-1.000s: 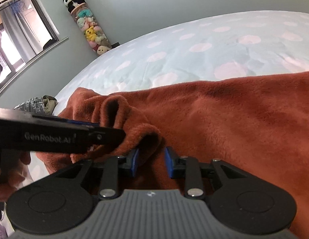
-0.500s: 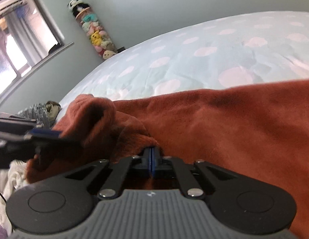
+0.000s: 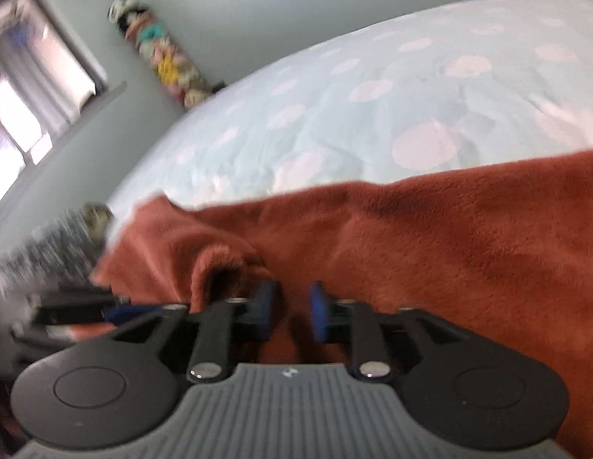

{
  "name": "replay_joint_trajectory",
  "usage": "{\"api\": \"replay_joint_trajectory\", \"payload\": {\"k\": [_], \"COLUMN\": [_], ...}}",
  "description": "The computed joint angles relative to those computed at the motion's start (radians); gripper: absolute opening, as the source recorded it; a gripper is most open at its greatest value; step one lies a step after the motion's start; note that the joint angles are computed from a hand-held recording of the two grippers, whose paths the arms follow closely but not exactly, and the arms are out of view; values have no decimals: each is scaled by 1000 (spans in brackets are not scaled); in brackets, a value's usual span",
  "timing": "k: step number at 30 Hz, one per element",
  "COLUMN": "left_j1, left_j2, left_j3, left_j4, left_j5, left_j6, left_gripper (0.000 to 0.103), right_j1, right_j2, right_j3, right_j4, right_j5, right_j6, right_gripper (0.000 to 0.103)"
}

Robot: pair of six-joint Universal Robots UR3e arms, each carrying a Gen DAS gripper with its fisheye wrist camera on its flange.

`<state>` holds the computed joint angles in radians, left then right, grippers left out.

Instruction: Fold clothes

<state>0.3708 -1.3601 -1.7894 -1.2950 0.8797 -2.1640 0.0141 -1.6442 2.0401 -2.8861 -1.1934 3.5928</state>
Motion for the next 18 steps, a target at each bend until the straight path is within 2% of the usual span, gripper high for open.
{"api": "replay_joint_trajectory", "payload": {"k": [4,9,14,18], "left_j1": [92,216,370,487], "left_j2": [121,199,216,218], "left_j3": [-31,-52,-64,-84], "left_j4": [-84,-97,-65,-61], "left_j5": [-30,6,39,67], "left_j6": [107,170,210,292], "left_gripper": [50,50,51,57], "right_j1": [-38,-31,-82,-119], "right_j2": [-15,-11,50,81], "right_j3": [27,39,129,176], "right_j4": [-50,-27,-161,-262], "right_j5": [101,153,297,370], "right_j6": [86,95,226,310], "right_gripper": [43,42,47,52]}}
